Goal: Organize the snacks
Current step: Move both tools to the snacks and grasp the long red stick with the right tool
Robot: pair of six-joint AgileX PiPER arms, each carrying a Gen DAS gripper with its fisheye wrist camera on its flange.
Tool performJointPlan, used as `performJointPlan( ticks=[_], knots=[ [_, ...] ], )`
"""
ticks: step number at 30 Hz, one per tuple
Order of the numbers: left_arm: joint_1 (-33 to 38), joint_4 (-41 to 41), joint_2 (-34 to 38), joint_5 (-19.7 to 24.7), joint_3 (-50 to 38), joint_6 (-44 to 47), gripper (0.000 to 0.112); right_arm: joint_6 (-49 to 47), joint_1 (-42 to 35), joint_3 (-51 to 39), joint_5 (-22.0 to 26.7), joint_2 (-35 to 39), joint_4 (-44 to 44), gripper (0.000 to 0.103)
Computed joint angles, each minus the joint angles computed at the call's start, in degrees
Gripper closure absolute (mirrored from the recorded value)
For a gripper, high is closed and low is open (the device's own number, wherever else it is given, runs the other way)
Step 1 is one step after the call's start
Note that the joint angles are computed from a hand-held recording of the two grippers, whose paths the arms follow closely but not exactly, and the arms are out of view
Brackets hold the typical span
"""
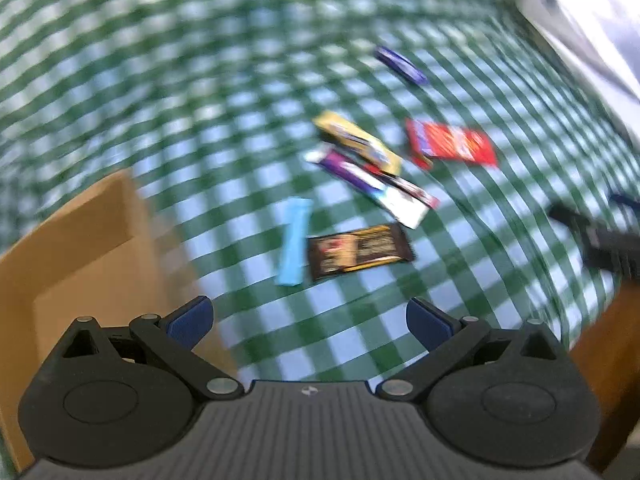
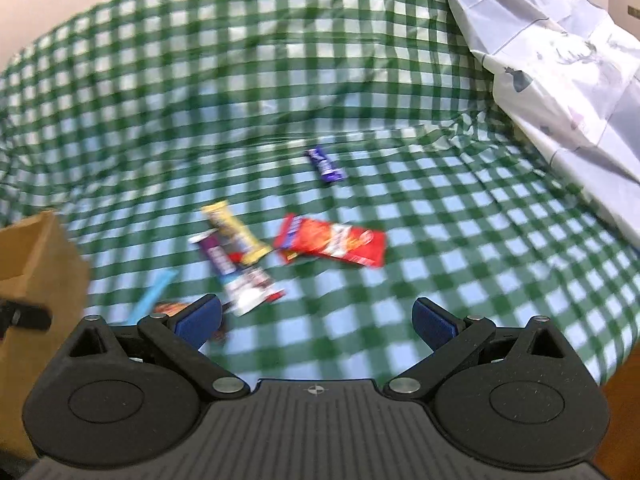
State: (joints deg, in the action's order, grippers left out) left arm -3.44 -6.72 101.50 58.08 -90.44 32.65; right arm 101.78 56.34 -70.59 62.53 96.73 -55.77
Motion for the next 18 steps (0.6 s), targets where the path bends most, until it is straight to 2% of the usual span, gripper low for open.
performJointPlan(
  ticks=[4,7,12,16,18],
  knots=[
    [-4.65,2.93,9.97,0.52,-6.53,1.87,0.01,-8.05,-12.97,3.56,-13.53,1.63,-0.87,0.002],
    [-6.74,3.08,18.74,4.39,-14.88,3.1,0.01,-16.53,-21.18,2.38,-22.83,5.96,-0.21,0.002],
    [-9.12,5.05,29.33,5.49,-24.56,4.79,0.01,-29.63,-28.71,-4.11,-29.92,15.18,-1.09,0.002],
    [-9.57,5.42,35.87,8.84,-32.92,6.78,0.01,-47.85,-32.77,-10.28,-36.0,21.52,4.06,0.001],
    [-9.52,4.81,37.72,9.43,-35.49,7.15,0.013,-59.31,-34.62,-13.35,-39.31,24.08,12.02,0.001]
  ],
)
